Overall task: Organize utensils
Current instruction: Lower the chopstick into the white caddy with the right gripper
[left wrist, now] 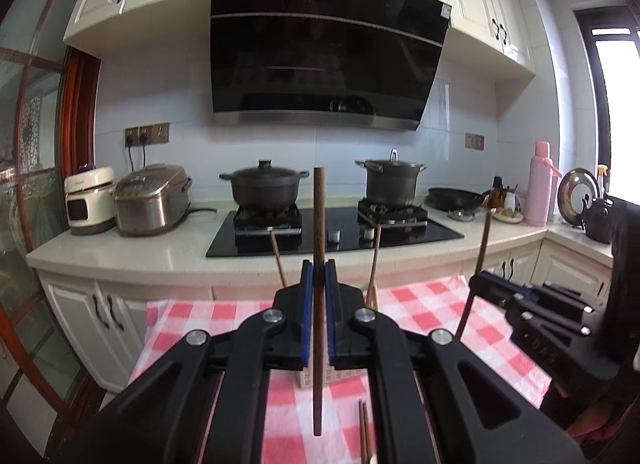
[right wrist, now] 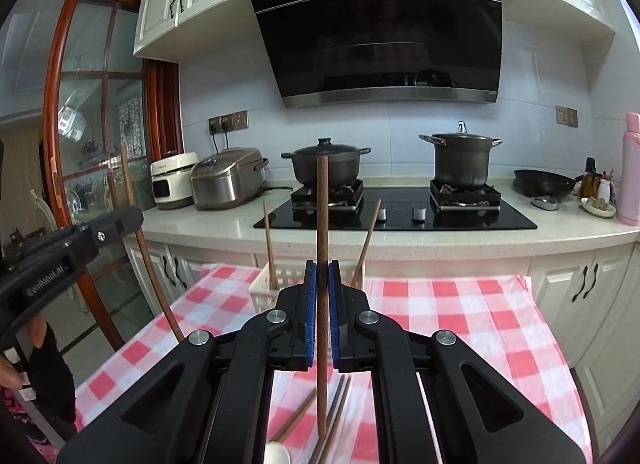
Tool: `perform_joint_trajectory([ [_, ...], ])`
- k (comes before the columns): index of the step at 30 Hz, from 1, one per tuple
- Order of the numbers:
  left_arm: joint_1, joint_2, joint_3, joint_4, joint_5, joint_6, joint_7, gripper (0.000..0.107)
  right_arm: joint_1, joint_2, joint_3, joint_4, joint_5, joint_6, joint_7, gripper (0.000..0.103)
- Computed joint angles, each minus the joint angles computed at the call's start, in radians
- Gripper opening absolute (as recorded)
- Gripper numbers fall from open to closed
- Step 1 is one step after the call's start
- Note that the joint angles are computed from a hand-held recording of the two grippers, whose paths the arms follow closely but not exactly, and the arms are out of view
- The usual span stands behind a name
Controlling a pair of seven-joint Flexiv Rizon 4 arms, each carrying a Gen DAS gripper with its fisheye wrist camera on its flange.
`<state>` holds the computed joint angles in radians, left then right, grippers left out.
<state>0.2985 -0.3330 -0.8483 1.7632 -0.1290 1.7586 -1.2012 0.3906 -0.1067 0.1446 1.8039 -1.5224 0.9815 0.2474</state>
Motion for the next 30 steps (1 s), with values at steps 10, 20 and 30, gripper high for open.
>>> perform_joint_trajectory([
  [10,-0.314,-0.136,0.282,-0.359,-0.099,-0.161,0.075,0.006,-0.018,-0.072,-0.057,-0.131,0.036,0.049,-0.068,0.006],
  [20,-0.544,-0.320,0.554,-0.732,-0.186,-0.303,0.064,0.006,-0.028,-0.163,-0.123,-0.258,0.078,0.102,-0.104,0.006],
  [30,-0.591,-0.456,0.636,-0.910,-0.215,-0.440,0.003,0.006,-0.005,-0.252,-0.169,-0.308,0.177,0.152,-0.176,0.006],
])
